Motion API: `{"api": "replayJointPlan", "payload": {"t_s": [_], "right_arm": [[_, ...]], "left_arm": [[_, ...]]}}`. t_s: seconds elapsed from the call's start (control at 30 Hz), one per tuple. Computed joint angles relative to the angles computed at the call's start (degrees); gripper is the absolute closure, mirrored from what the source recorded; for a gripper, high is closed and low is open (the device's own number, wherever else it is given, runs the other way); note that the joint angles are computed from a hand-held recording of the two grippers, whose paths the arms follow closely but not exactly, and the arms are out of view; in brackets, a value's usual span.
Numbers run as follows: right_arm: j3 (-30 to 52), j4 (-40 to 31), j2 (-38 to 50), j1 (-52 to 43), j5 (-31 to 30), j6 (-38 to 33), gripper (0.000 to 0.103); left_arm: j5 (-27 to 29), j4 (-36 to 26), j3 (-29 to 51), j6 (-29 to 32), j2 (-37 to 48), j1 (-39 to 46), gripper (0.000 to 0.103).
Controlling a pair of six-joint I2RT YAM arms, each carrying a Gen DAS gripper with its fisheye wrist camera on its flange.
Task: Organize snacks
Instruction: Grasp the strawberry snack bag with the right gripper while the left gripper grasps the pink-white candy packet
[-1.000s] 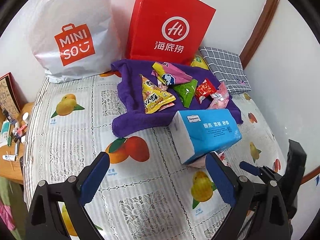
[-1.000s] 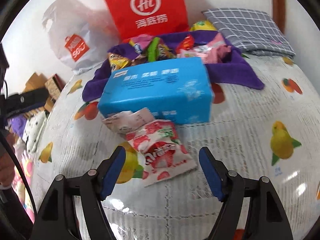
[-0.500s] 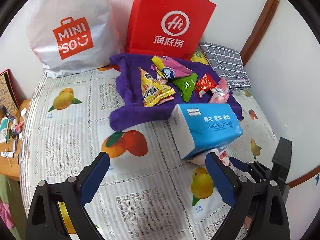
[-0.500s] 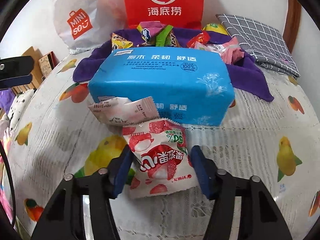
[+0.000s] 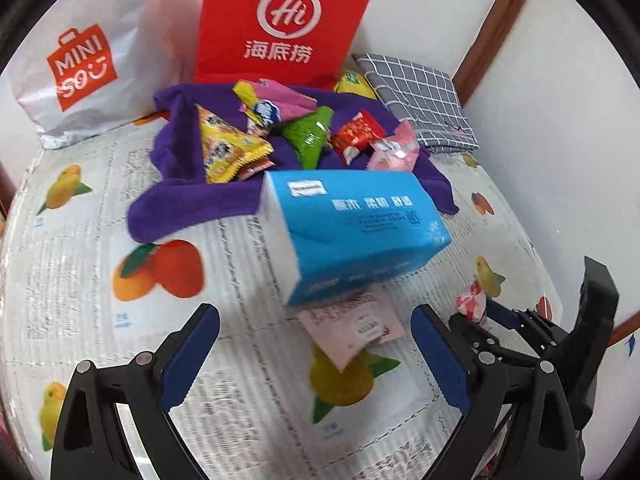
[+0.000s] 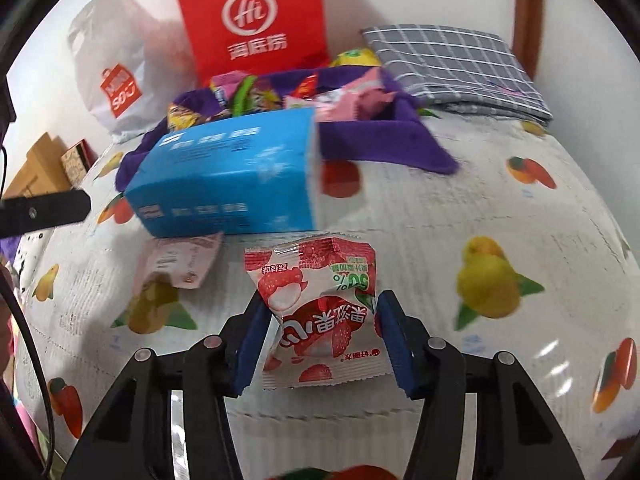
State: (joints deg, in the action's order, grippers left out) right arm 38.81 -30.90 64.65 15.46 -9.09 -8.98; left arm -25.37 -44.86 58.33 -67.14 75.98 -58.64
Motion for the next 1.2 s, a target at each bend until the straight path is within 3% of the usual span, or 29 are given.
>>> {"api": "replayJointPlan", "payload": {"t_s": [0.2,0.47,0.87,0.93,1.0,1.13,1.2], "right_arm": [[1.39,-2.71,0.21,-8.15,-6.88,-2.52,0.049],[-0.30,-0.45,1.08,-10.53,-5.91,-4.55,0.049],[-0.41,1.33,3.10,-13.02,-7.11,-6.22,0.049],[-0.28,1.41,3.40,-13.28,-7.30,-6.18,0.049],[-0.18,1.50,3.55,-13.31,-7.23,-6.14,0.049],[-0.05,1.51,3.66,-13.82,-7.75,-6.12,0.049],[-0.16,1.72,3.68,-14.00,-7.97,-5.98,0.049]], "left_arm": [[2.11,4.03,0.02,0.25,4.54,0.89,0.007],[6.90,10.05,-1.33,2.31,7.53,2.12,0.011],[5.30,9.76,2.41,3.57,14.29,2.48,0.012],[4.90,9.25,3.43,4.22,15.36,2.19,0.018],[3.60,7.50,4.70,4.06,16.26,1.75,0.040],[4.93,9.77,1.71,4.11,12.79,2.21,0.055],[4.48,9.73,0.68,3.75,11.17,2.06,0.079]]}}
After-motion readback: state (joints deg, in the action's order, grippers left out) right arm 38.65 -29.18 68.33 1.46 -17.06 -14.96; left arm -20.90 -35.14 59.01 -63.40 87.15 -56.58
